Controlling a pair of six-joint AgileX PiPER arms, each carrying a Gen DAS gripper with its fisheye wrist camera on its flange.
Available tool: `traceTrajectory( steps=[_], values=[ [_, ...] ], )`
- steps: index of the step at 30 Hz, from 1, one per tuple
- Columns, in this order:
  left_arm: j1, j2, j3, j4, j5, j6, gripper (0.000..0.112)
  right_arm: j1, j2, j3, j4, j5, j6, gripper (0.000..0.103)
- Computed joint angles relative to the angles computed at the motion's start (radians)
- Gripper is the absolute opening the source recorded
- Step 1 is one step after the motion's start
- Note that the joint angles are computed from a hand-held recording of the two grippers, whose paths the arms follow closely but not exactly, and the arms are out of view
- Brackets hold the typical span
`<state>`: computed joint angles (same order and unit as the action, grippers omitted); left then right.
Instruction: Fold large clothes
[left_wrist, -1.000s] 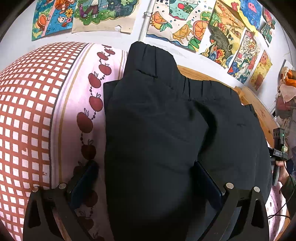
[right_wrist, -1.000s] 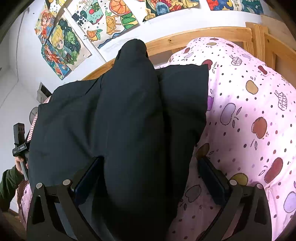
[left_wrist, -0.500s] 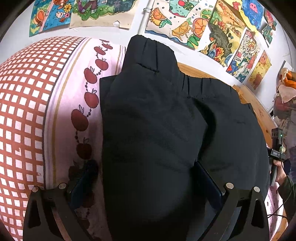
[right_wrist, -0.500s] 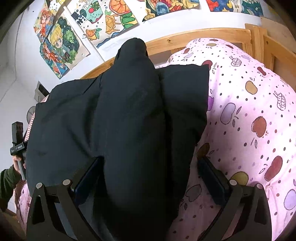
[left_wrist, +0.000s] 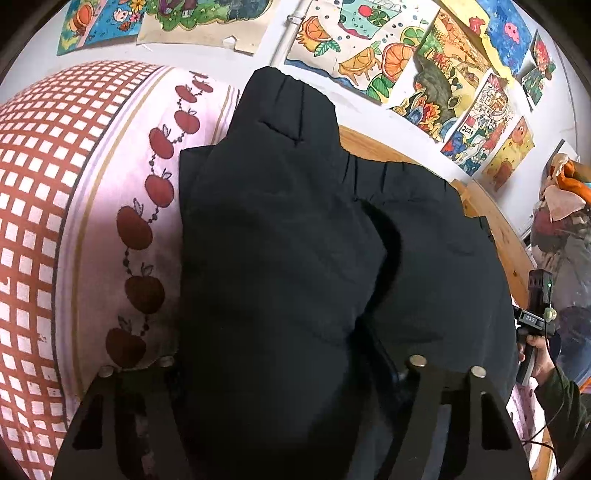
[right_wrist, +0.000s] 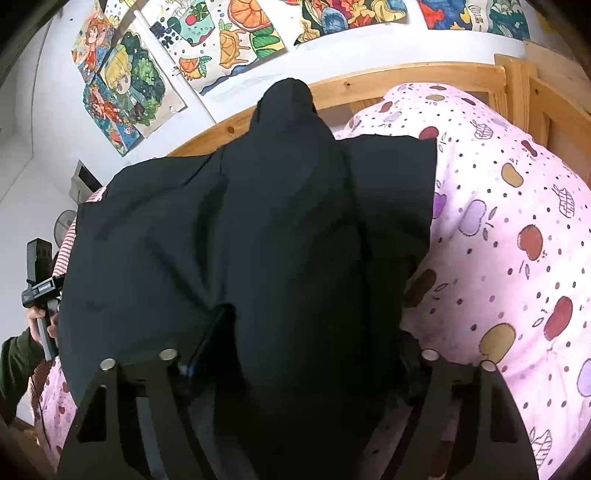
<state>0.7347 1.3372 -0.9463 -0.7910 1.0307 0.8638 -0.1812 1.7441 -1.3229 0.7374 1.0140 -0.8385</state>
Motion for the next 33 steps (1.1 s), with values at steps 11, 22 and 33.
traceTrajectory(
  steps=[11,22,33],
  values=[
    [-0.192,-0.052,-0.025,0.265,-0.107,-0.378,0.06,0.06,-0.063,0.06,-0.082,-0.108,0.163,0.064],
    [-0.415,-0.167,-0.012,0.563,-0.184,-0.726,0.025,0.158,-0.193,0.113,-0.238,-0.188,0.323,0.022],
    [-0.42,-0.277,-0.033,0.592,-0.106,-0.769,0.016,0.203,-0.323,0.126,-0.306,-0.194,0.373,0.015]
  ],
)
